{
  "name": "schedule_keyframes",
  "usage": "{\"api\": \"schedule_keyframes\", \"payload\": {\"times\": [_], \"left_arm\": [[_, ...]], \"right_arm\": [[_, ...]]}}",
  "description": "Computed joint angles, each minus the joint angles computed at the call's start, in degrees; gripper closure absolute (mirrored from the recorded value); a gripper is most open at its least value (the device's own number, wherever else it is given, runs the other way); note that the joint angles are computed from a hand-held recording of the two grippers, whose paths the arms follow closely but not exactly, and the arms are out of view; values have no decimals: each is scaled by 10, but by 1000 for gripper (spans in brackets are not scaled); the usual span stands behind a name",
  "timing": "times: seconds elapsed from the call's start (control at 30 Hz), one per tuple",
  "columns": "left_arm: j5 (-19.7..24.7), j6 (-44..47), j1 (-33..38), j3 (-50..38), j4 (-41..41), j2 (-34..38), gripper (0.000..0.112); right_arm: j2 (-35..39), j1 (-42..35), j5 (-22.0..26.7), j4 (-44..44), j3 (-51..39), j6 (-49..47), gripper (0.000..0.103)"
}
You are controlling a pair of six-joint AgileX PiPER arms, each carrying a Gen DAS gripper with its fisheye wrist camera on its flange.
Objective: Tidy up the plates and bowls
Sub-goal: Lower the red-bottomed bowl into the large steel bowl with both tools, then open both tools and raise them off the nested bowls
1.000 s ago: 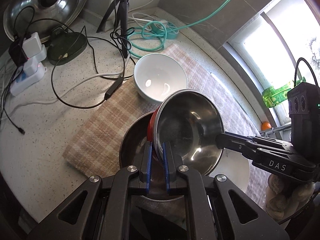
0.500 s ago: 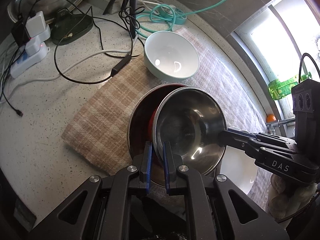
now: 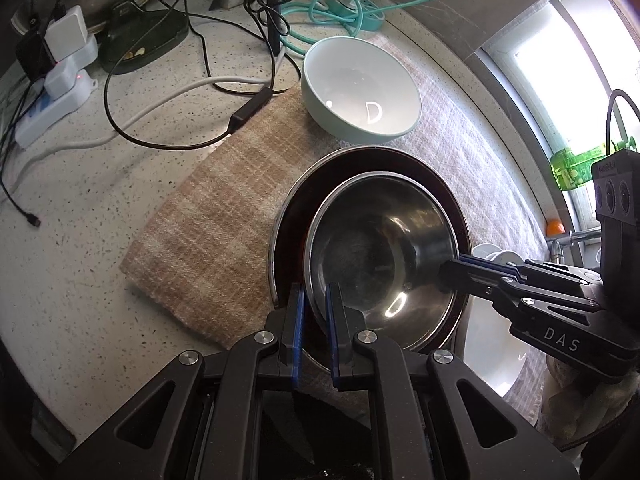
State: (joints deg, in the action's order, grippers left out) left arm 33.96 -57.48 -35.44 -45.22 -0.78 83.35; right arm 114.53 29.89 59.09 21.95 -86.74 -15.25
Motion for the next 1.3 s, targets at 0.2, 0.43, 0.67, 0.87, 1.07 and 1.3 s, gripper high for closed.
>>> {"api": "schedule_keyframes", "payload": {"times": [0.2,0.43,0.67,0.87,1.07,1.3], "left_arm": [[3,11,4,-6,1,7,104],[5,20,7,-12,-3,13,104],[13,2,0,-15,17,12,104],[23,-20,-6,-19,41,3,104],[29,-27,-4,-17,52,-18,104],[46,-43,-3,-25,88,-39,104]], "right_arm": [[3,8,-5,-13,-2,4,93],[6,4,8,-15,-15,9,92],[2,2,10,-18,-16,7,91],[-11,1,5,-17,-11,3,91],[-32,-5,2,-13,-3,-7,90],[-56,-8,-15,-9,10,-13,90]]}}
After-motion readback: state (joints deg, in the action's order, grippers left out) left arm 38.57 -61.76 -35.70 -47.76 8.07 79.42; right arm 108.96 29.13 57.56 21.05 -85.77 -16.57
